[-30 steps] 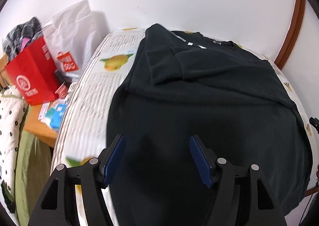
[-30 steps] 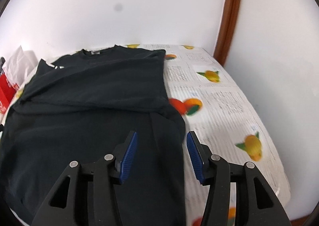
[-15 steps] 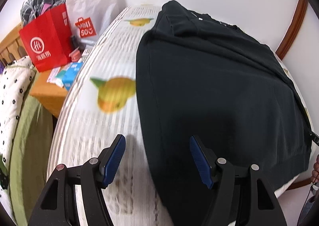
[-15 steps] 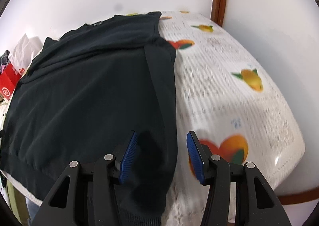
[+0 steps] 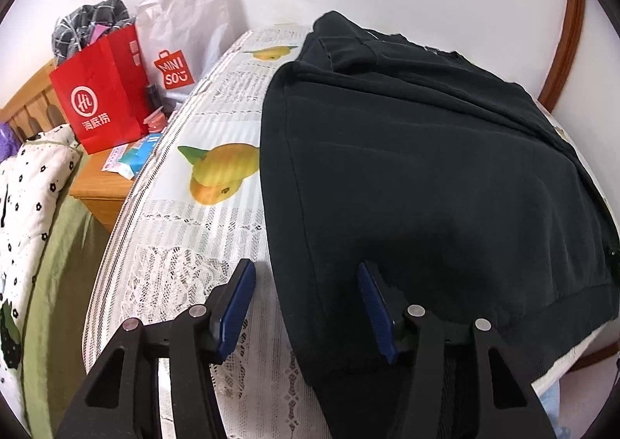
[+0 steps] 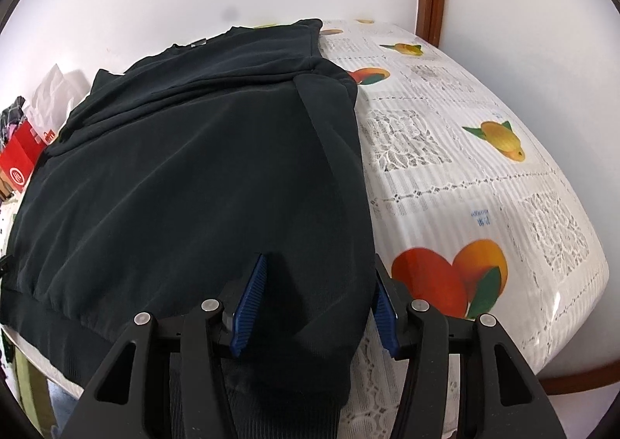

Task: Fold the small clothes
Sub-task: 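Grasp the hem with the left tool while the right tool grasps the hem, then lift the hem with both tools and fold it toward the collar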

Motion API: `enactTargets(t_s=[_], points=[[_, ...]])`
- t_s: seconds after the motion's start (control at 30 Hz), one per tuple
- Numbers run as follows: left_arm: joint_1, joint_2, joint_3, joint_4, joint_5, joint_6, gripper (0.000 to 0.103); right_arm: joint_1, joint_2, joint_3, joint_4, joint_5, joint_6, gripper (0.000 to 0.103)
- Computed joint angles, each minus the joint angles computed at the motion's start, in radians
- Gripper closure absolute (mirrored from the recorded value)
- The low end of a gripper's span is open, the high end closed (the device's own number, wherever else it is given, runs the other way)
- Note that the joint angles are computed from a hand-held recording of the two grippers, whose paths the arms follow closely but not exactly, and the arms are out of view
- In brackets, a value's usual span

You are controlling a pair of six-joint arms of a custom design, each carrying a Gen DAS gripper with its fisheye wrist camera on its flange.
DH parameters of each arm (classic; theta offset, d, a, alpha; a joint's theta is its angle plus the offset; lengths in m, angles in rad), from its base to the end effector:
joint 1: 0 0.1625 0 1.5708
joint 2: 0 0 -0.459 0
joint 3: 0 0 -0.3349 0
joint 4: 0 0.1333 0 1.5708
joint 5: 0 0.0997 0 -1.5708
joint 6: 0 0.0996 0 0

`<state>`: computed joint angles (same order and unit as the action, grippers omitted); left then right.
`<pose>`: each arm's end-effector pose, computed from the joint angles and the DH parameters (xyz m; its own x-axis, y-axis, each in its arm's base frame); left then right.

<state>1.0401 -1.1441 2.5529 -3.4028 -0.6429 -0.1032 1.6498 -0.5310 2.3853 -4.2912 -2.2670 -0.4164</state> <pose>0.0018 -0.4178 0.2363 -0.7273 -0.0612 -0.6836 0.3886 0.7842 -0.4837 0.1027 -0.4181 0.0999 -0.7141 0.1288 0.6881 -0.3717 0.7631 -0.5287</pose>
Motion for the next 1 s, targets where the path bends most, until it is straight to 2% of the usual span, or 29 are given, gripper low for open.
enactTargets(t_s=[0.2, 0.23, 0.27, 0.3, 0.33, 0.4, 0.47, 0.53, 0.63, 0.8, 0.9, 1.0], points=[[0.001, 0.016, 0.009, -0.055, -0.004, 0.033, 0.051, -0.004, 0.034, -0.005, -0.081, 0.009, -0.031, 0.05], [0.003, 0.012, 0.007, -0.046, -0.007, 0.037, 0.054, -0.003, 0.038, -0.004, -0.092, 0.011, -0.033, 0.054], [0.003, 0.004, 0.006, -0.036, -0.016, 0.044, 0.06, -0.004, 0.042, 0.002, -0.105, 0.025, -0.036, 0.059], [0.003, -0.008, 0.006, -0.019, -0.036, 0.05, 0.077, -0.005, 0.043, 0.008, -0.11, 0.038, -0.036, 0.074], [0.003, -0.019, 0.004, 0.003, -0.053, 0.041, 0.089, -0.004, 0.045, 0.015, -0.115, 0.051, -0.034, 0.088], [0.003, -0.034, 0.001, 0.039, -0.074, 0.027, 0.094, 0.003, 0.06, 0.014, -0.136, 0.045, -0.042, 0.093], [-0.01, -0.035, 0.004, 0.062, -0.057, 0.019, 0.095, -0.003, 0.059, 0.024, -0.143, 0.06, -0.042, 0.096], [-0.018, -0.057, 0.008, 0.099, -0.064, -0.003, 0.096, -0.022, 0.026, 0.057, -0.112, 0.101, 0.0, 0.097], [-0.028, -0.128, 0.022, 0.146, -0.117, -0.016, 0.096, -0.031, 0.004, 0.102, -0.126, 0.117, 0.006, 0.097], [-0.017, -0.253, 0.024, 0.18, -0.261, -0.013, 0.096, -0.016, -0.009, 0.187, -0.263, 0.195, -0.063, 0.098], [-0.021, -0.275, 0.003, 0.159, -0.298, 0.006, 0.096, 0.002, -0.043, 0.18, -0.255, 0.234, -0.067, 0.098], [-0.036, -0.273, -0.029, 0.136, -0.294, 0.029, 0.096, 0.018, -0.094, 0.15, -0.203, 0.282, -0.057, 0.098]])
